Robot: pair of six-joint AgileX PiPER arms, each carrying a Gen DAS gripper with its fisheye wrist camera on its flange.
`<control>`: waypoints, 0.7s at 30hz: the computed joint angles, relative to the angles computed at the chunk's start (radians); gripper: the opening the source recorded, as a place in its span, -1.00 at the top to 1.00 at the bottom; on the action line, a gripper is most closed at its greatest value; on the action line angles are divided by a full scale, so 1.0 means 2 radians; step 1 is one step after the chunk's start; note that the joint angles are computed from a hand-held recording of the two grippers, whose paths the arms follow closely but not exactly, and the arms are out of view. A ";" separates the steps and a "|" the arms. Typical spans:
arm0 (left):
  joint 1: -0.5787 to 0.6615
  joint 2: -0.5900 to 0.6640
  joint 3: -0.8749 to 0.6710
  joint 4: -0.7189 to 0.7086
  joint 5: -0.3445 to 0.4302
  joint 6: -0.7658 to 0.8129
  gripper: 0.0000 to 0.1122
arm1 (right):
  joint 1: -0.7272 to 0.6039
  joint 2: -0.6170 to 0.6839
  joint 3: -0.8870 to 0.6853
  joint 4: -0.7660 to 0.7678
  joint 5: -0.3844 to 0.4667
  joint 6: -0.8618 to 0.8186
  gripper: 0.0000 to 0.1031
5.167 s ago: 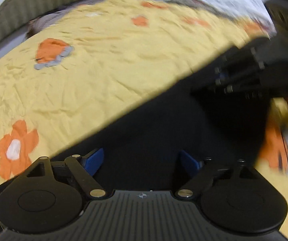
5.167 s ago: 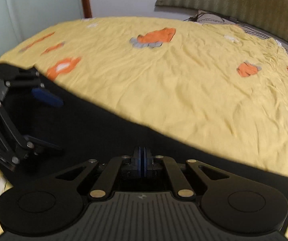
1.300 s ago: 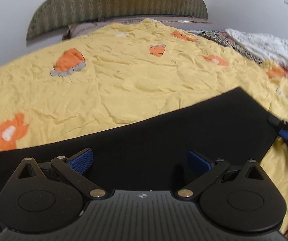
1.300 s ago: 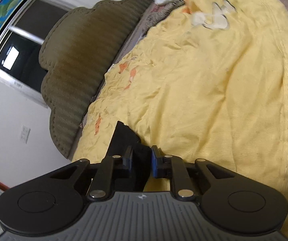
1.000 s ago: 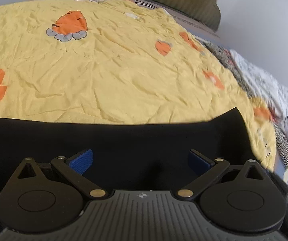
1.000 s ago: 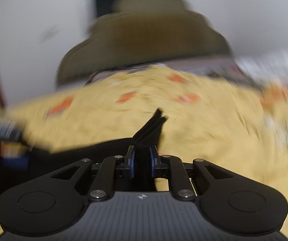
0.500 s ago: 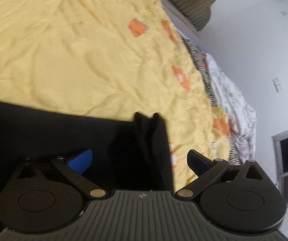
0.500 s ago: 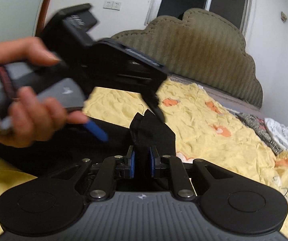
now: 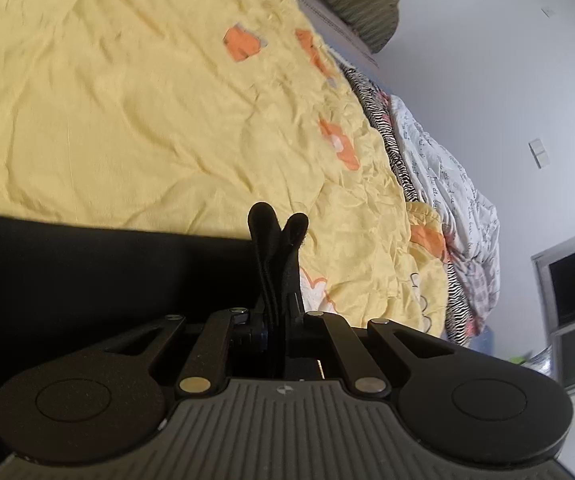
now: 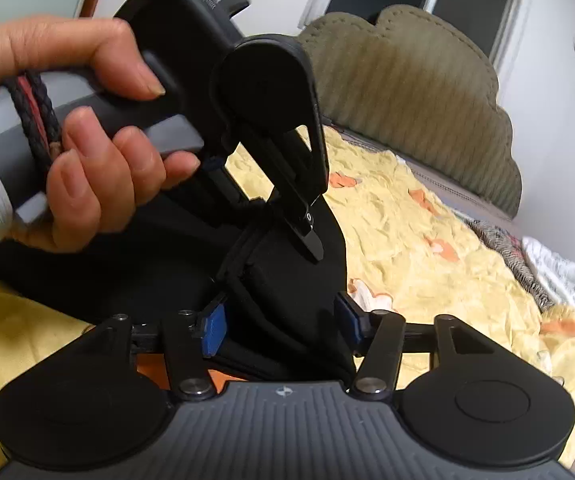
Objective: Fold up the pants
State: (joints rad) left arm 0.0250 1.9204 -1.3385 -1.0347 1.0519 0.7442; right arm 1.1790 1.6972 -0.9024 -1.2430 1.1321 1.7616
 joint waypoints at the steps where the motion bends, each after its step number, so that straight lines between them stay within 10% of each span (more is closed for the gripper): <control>1: 0.001 -0.007 0.006 0.001 -0.006 0.008 0.91 | 0.002 -0.002 0.002 -0.003 -0.002 0.004 0.31; 6: 0.034 -0.057 0.046 0.015 -0.022 0.053 0.91 | 0.016 -0.002 -0.018 -0.005 0.000 -0.010 0.79; 21: 0.256 -0.093 0.015 0.149 -0.032 0.091 0.89 | 0.033 0.105 -0.193 -0.073 -0.153 -0.090 0.80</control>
State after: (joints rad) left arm 0.5363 1.7346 -1.3081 -0.7373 0.9875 0.9263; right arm 1.2442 1.9080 -1.2891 -1.3884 0.8251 1.5808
